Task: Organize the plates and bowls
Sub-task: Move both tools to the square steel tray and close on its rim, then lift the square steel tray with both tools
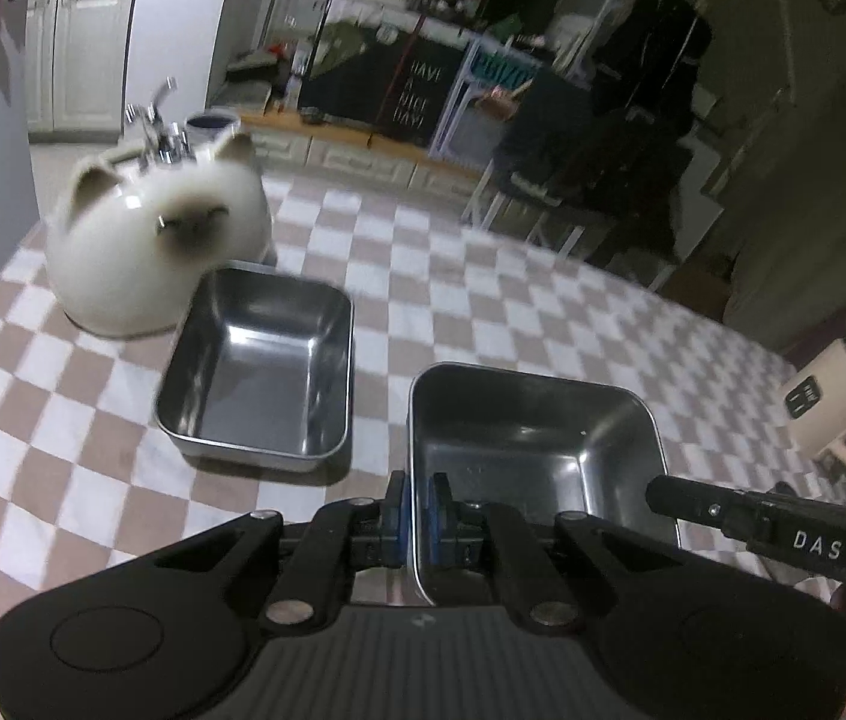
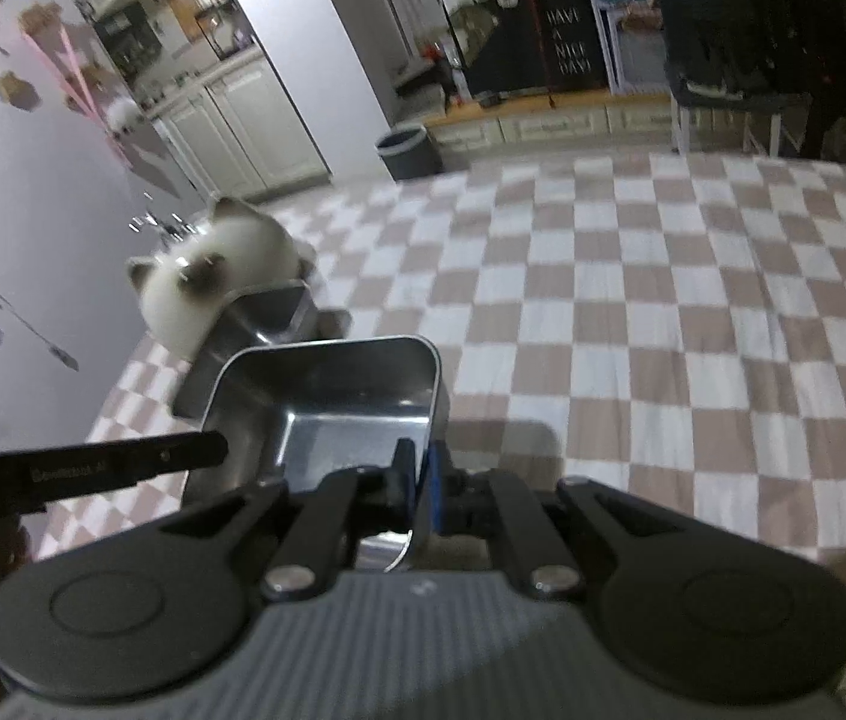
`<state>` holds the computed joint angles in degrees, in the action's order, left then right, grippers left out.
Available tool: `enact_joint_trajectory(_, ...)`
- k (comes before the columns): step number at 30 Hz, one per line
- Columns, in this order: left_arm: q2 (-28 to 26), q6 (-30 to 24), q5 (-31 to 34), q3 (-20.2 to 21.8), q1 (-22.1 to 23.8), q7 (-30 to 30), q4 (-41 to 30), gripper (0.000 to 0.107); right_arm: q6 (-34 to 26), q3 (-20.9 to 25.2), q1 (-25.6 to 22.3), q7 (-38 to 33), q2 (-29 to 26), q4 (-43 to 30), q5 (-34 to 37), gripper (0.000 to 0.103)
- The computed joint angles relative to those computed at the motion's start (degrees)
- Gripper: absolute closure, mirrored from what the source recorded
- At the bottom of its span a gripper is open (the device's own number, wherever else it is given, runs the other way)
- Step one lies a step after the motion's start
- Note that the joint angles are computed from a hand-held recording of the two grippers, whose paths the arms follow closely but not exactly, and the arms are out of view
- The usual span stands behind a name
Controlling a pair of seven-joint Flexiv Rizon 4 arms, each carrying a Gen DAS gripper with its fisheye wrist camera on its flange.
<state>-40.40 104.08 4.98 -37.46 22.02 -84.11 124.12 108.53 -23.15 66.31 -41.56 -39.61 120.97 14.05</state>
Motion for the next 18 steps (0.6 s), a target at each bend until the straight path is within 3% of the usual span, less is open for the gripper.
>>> enact_joint_trajectory(6, 5.05, 2.59, 4.11, -4.59, 8.99, -1.18, 7.18, 0.101, 3.48, 1.97, 1.53, -2.53, 2.24, 0.63, 1.87, 0.097)
enact_joint_trajectory(9, 7.54, 2.86, 5.51, -6.06, 13.62, -2.48, 10.51, 0.101, 3.77, 6.75, -1.2, -3.91, 2.54, -0.75, 0.79, 0.096)
enact_joint_trajectory(13, 9.65, 2.68, 7.37, -7.27, 19.03, -3.02, 13.78, 0.101, 2.19, 12.3, -4.25, -5.14, 2.55, -2.86, -1.89, 0.095)
enact_joint_trajectory(18, 11.23, -0.57, 7.96, -7.52, 22.92, 0.76, 16.36, 0.101, -2.21, 15.38, -5.51, -3.73, 2.03, -4.92, -5.34, 0.095)
